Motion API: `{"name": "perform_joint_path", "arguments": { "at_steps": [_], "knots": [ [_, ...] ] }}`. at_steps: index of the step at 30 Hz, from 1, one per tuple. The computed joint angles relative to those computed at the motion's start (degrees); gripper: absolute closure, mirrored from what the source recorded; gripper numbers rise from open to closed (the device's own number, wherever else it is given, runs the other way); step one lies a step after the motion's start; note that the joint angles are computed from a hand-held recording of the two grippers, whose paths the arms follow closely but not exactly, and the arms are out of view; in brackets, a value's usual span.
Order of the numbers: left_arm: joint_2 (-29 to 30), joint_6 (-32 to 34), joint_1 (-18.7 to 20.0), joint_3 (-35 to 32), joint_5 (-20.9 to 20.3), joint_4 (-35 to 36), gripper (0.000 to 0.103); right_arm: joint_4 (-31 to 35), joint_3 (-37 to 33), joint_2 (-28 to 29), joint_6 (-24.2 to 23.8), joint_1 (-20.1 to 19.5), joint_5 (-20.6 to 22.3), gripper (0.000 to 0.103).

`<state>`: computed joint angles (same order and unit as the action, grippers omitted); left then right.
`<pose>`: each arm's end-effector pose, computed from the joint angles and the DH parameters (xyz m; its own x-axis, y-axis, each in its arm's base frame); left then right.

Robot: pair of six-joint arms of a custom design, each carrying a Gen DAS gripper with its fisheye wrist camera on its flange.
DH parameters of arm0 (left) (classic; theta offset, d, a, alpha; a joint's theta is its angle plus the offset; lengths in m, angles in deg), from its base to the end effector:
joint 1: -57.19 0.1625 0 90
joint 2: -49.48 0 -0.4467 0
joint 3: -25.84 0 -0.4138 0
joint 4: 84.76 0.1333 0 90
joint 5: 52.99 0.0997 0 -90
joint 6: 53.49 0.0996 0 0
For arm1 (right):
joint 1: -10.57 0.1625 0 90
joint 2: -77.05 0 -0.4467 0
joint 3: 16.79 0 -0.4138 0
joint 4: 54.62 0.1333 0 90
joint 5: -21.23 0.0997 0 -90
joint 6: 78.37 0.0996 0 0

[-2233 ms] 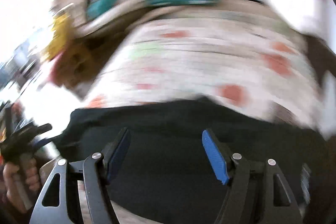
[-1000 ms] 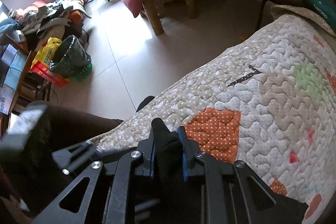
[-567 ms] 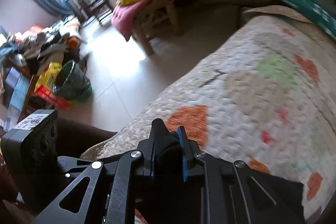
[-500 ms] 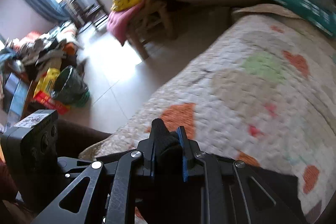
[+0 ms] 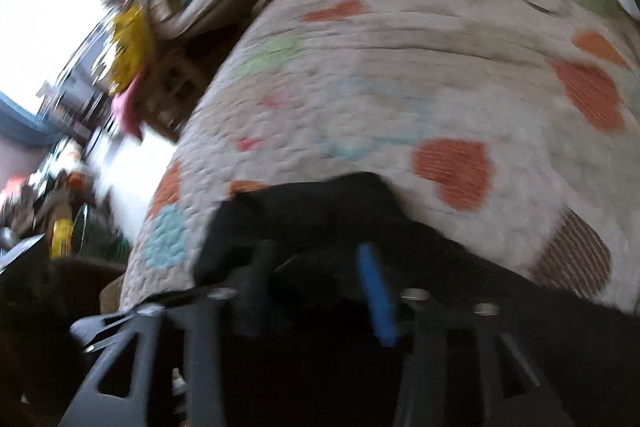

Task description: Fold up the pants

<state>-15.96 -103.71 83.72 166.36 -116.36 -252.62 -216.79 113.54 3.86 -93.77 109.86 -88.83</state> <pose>-0.2749 -0.3361 0.0848 -0.9547 0.1627 -0.2492 0.2500 0.8926 -0.3751 0.1744 -0.4520 0.1780 -0.8662 -0.3147 0.3882 -0.4003 0.9019 -0.1620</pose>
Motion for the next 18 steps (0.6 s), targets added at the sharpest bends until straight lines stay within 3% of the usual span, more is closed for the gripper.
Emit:
{"name": "perform_joint_path", "arguments": {
  "at_steps": [2, 4, 7, 9, 13, 15, 18],
  "knots": [
    [-2.16, -0.06, -1.54, 0.85, -1.55, 1.06, 0.041, -2.0, 1.1, -1.93, 0.8, -0.78, -0.87, 0.038],
    [-6.1, -1.3, -4.04, 3.04, -2.24, 2.65, 0.041, -4.04, 1.83, -3.5, 2.19, -0.4, -3.33, 0.038],
    [-11.16, -3.56, -6.3, 5.0, 0.46, 6.19, 0.04, -9.45, 2.99, -5.49, 3.28, 0.79, -5.82, 0.038],
    [-14.98, -9.31, -7.19, 6.22, 3.86, 11.58, 0.04, -12.57, 4.17, -7.06, 3.71, 2.24, -6.01, 0.038],
    [-17.38, -17.35, -3.91, 6.85, 4.67, 16.18, 0.04, -11.39, 6.15, -9.35, 4.8, 4.7, 1.34, 0.038],
    [-16.9, -19.23, -2.57, 6.91, 5.31, 16.8, 0.04, -8.58, 7.57, -10.15, 7.25, 3.34, 9.21, 0.038],
    [-15.04, -18.28, -1.0, 6.3, 5.33, 16.4, 0.04, -7.84, 9.16, -8.44, 9.51, 1.96, 10.97, 0.038]
  ]
}}
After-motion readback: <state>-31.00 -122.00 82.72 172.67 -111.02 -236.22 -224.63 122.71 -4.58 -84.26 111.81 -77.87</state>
